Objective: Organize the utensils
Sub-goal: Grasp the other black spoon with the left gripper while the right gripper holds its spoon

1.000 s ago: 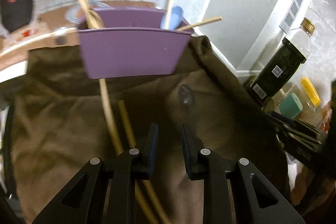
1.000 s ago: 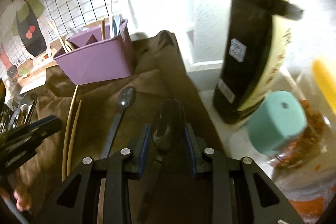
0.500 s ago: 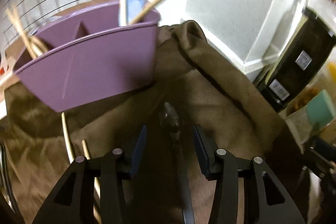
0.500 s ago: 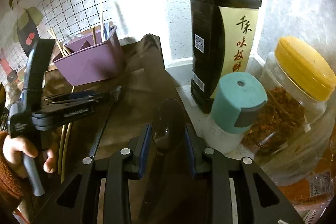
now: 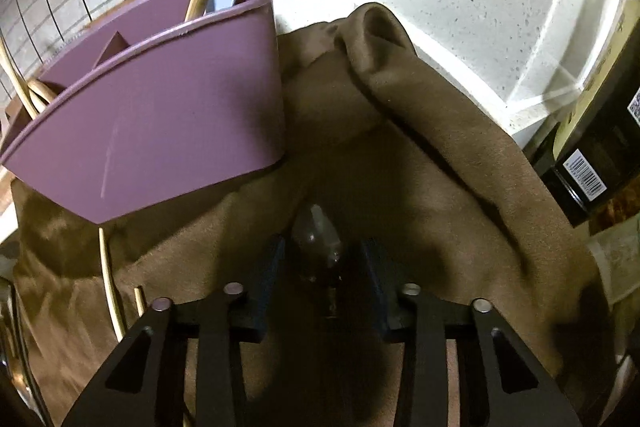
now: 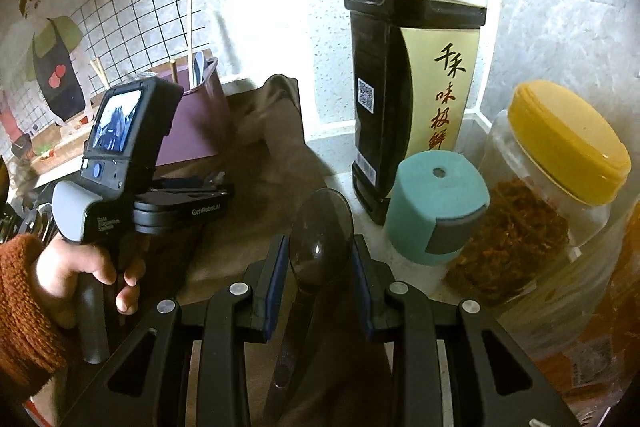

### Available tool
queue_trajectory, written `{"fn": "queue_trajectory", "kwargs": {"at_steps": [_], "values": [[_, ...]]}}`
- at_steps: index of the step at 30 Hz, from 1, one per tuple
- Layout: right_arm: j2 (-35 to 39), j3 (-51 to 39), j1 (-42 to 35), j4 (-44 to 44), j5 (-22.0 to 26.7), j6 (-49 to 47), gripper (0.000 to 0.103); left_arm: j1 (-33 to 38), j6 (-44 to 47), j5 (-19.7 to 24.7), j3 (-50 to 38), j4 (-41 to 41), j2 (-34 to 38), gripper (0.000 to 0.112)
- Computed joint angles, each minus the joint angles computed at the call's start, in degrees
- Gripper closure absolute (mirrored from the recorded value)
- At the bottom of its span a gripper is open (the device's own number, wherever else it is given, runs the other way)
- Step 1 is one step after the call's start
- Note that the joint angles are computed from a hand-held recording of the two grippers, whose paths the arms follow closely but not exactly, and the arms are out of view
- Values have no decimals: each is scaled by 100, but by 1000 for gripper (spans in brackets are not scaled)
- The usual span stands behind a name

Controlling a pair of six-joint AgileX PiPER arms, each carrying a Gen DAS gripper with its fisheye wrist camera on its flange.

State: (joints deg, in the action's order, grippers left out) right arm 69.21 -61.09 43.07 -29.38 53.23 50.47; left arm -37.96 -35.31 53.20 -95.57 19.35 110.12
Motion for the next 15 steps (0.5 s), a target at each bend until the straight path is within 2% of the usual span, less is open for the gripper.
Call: {"fn": "queue_trajectory", "kwargs": {"at_steps": [3,5,10,15], "values": [[-10,11,-57,65,-59,-88,75,60,30,-227,194,-109,-137,79],[-25,33,-166,195,-169,-267,75,-19,-275,-483,732,109,-508,79],[76,0,-176,281,-355,-516,75,-13,-567,-758,1571,185,-1340,79],[249,-143,-95,513,-494,-773,75,245,-304,-1136,2507,-380,-2461,79]]}}
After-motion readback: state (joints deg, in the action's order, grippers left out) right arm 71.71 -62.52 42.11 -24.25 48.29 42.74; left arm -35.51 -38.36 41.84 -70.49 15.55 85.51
